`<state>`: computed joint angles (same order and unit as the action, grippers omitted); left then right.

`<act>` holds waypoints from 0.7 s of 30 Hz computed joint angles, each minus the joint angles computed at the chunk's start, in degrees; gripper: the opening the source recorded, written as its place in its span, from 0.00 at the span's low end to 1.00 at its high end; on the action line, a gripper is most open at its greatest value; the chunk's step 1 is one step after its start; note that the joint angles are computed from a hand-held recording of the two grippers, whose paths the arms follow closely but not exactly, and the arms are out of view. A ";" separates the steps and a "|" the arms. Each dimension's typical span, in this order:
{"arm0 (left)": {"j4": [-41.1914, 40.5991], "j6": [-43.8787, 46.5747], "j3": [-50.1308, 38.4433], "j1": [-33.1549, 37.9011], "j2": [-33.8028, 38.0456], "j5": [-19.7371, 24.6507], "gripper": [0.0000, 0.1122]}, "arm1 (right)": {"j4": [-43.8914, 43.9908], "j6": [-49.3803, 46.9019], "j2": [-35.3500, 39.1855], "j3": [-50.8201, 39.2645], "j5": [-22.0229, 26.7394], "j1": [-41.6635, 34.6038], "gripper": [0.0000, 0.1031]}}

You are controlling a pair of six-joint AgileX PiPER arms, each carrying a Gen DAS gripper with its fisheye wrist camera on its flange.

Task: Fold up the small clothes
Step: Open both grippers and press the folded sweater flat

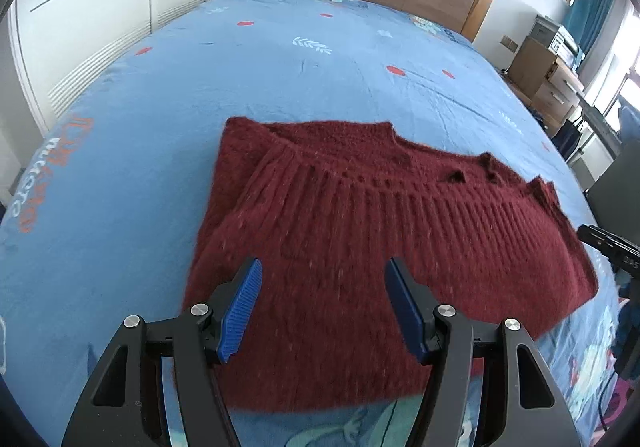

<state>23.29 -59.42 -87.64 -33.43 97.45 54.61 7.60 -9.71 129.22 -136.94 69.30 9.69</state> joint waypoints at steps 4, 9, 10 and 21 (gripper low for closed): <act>3.98 -5.15 2.44 -2.97 -0.95 1.18 0.52 | 0.19 -0.39 -8.48 17.12 -7.94 0.61 0.61; 6.11 -7.05 3.75 -5.00 0.16 1.89 0.52 | -0.84 -0.79 -11.80 28.46 -13.50 1.54 0.61; 5.87 -7.10 3.97 -5.02 0.56 1.84 0.52 | -0.78 -0.96 -11.76 29.39 -14.08 1.31 0.60; 7.89 -9.30 6.22 -5.97 1.08 0.47 0.53 | 2.02 -4.80 -12.52 32.11 -15.30 -1.18 0.60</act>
